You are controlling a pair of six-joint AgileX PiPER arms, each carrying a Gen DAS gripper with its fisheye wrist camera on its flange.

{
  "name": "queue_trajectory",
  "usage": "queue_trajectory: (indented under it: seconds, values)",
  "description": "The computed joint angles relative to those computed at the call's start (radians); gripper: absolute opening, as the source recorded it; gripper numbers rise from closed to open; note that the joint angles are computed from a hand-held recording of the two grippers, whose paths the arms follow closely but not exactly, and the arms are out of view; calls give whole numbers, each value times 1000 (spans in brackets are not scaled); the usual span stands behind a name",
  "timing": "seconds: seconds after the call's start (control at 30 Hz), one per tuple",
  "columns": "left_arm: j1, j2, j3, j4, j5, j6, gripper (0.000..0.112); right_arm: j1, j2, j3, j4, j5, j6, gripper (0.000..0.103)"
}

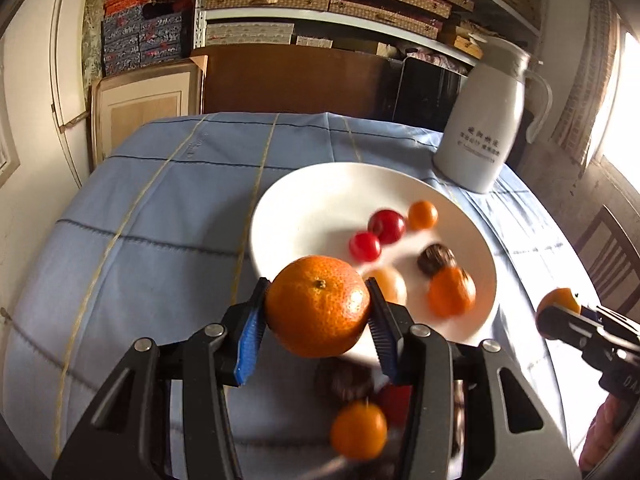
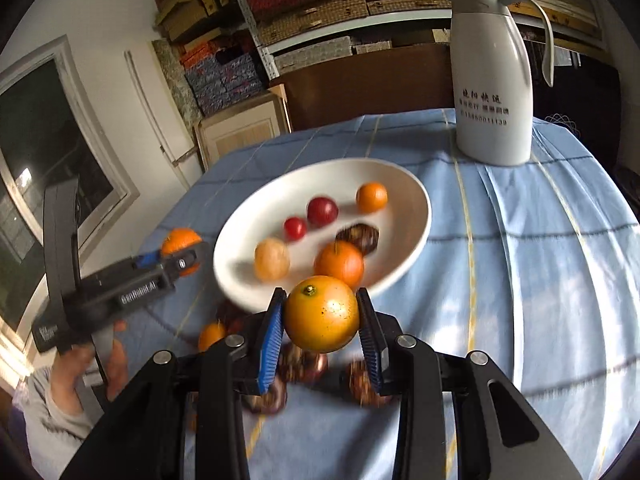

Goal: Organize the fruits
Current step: 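Carry both fruits onto the white plate and open both tools, then withdraw both open tools from the plate toward the loose orange and brown fruits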

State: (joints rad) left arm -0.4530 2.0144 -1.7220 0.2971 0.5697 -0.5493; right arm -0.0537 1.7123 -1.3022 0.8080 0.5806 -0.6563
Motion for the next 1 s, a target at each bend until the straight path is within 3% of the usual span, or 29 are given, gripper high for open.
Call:
queue_trajectory:
  seconds: [0.2, 0.37, 0.43, 0.6, 0.7, 0.83, 0.93, 1.0]
  values:
    - [31, 211, -301, -103, 137, 111, 47, 42, 258, -337, -153, 79, 221, 36]
    - [23, 253, -335, -75, 145, 139, 51, 100, 352, -455, -237, 126, 260, 36]
    - [21, 239, -308, -79, 120, 148, 60, 96, 332, -414, -204, 89, 235, 44]
    - [-12, 128, -139, 85, 26, 17, 73, 59, 215, -268, -100, 12, 136, 47]
    - [-29, 24, 26, 257, -53, -165, 90, 20, 107, -109, 40, -45, 1, 63]
    - [-31, -90, 236, 392, -128, -351, 93, -34, -14, 135, 227, -116, -199, 67]
    - [-40, -134, 348, 465, -125, -462, 94, -50, -71, 258, 205, -150, -186, 68]
    - [-56, -162, 408, 529, -118, -542, 96, -65, -106, 318, 267, -153, -257, 74]
